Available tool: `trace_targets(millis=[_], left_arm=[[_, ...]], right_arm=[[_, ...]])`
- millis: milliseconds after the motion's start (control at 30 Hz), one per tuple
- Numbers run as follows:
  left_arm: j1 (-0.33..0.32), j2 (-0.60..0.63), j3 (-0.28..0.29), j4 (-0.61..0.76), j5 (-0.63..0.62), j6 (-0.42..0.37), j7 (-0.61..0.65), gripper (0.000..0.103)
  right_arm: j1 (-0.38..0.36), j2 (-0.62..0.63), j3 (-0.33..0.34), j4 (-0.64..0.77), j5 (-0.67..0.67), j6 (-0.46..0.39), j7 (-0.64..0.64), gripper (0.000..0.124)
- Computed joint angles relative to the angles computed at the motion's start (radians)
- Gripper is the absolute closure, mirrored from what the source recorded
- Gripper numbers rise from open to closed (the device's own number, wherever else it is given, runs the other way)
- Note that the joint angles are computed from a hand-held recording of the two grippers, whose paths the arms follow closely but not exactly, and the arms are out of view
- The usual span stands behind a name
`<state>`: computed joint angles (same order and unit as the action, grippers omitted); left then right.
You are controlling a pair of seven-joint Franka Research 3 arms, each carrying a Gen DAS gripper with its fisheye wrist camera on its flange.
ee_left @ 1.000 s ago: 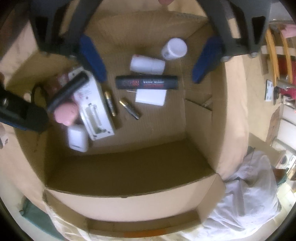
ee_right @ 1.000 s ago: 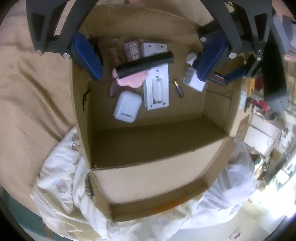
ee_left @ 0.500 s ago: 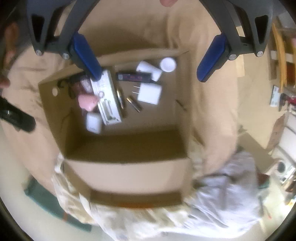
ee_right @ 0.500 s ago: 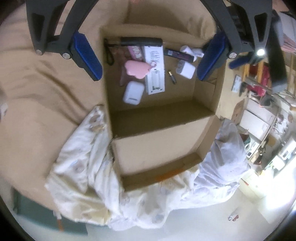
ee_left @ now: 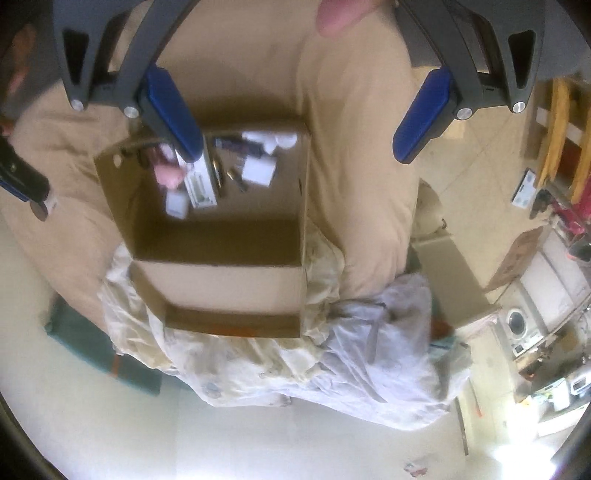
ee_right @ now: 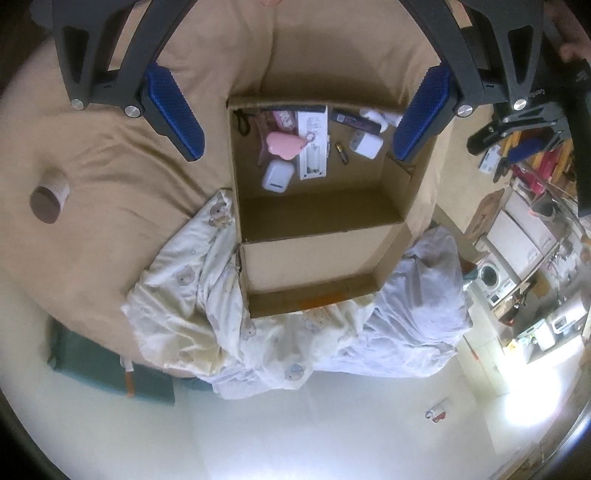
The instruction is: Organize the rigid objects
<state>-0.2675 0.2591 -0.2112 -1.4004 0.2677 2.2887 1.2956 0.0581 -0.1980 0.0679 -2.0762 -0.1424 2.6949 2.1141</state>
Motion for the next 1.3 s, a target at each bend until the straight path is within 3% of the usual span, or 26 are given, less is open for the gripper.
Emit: trace_targets(millis=[333,600,667,1300], left_arm=[[0.006,-0.103,-0.001,-0.206,0.04,0.074,-0.051,0.001],[0.014,-0.058,-0.006,-0.159,-0.013,0.012,-0.057,0.001],[0.016,-0.054,-0.007,-0.157,-0.024,0.015,-0.055,0.001],[0.002,-0.047,-0.009,-0.154,-0.002,0.0,-0.031,0.001]], right_arm=[[-0.039,-0.075,0.067,-0.128,-0.118,0.03,0.121,0.021],[-0.026,-0.045,0.061,-0.14,-0.104,0.005,0.153,0.021],[-0.003,-0.032,0.039,-0.138,-0.059,0.013,0.122,0.021],[0.009,-0.015,0.027,-0.124,-0.074,-0.005,0.13,0.021]])
